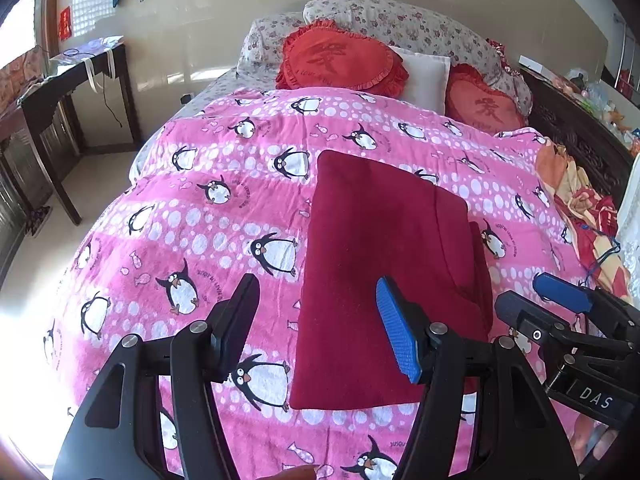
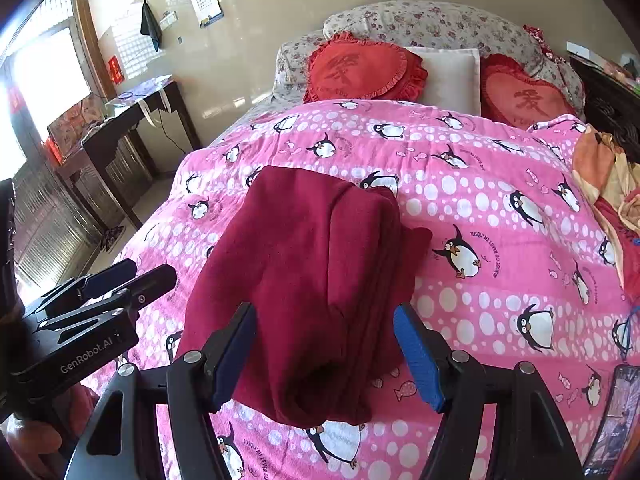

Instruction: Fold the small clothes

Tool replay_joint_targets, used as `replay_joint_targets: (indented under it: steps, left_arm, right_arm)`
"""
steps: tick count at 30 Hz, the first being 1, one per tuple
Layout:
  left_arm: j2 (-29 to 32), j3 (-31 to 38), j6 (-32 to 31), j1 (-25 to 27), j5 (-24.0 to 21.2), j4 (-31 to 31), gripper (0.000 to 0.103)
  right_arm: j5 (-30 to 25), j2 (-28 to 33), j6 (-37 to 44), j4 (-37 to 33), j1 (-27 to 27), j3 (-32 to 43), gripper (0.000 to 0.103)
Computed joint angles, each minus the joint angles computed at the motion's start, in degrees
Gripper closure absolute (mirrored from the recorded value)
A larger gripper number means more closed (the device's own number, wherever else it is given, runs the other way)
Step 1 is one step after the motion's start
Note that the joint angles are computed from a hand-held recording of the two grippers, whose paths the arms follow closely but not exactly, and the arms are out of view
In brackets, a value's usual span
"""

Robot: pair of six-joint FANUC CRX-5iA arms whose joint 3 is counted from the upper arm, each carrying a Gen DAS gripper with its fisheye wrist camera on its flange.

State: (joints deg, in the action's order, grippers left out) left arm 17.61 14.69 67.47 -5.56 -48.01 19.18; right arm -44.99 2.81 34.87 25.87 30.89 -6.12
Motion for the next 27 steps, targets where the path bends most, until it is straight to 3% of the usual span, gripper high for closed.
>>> replay_joint_targets:
  steps: [27]
  left_arm:
    - [0.6,0.3,1.1,-0.6,-1.1,-1.4,0.042]
  right_arm:
    - [-1.4,1.2,1.7,-4.2,-0.4,1.6,0.035]
